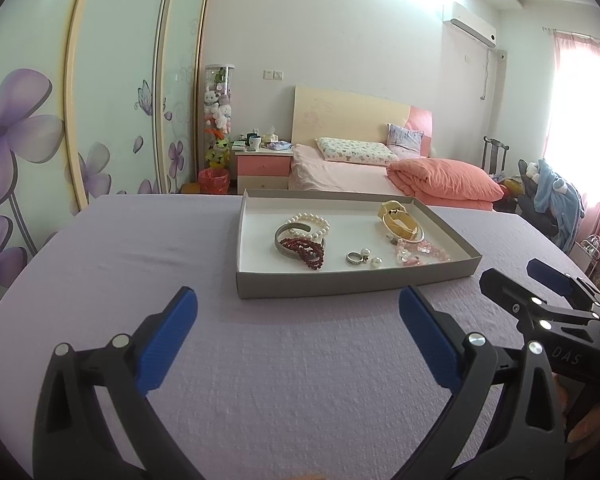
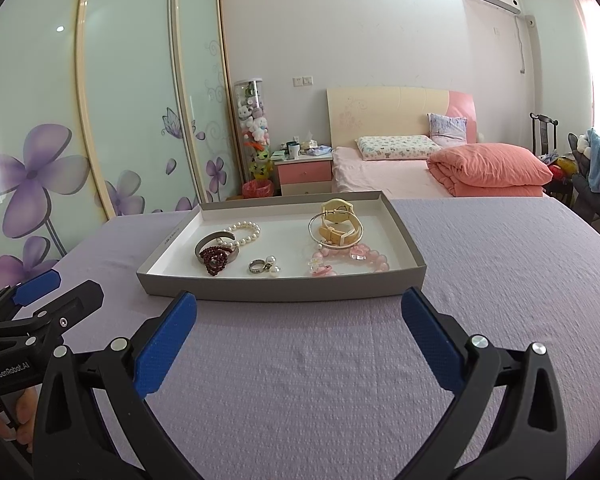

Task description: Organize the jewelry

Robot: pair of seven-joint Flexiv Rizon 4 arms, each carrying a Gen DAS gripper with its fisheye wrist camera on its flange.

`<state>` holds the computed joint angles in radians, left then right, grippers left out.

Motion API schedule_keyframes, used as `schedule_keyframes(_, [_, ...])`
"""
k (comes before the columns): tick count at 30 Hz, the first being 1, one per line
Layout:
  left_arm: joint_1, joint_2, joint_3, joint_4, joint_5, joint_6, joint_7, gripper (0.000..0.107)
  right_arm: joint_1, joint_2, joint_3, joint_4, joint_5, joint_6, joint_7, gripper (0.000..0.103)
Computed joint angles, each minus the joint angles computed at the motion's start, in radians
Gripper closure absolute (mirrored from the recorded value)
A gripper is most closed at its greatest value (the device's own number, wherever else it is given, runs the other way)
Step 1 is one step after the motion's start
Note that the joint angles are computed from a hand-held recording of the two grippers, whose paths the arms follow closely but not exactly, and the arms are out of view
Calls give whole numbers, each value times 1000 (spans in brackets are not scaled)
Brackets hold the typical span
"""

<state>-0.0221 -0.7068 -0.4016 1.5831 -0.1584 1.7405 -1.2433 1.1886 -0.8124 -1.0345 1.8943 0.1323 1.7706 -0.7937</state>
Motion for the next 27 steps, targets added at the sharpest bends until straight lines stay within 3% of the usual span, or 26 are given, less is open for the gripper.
schedule_keyframes(27, [-29,-9,26,-20,-10,-11,7,6,-8,-2,8,-4,1,1,1,1])
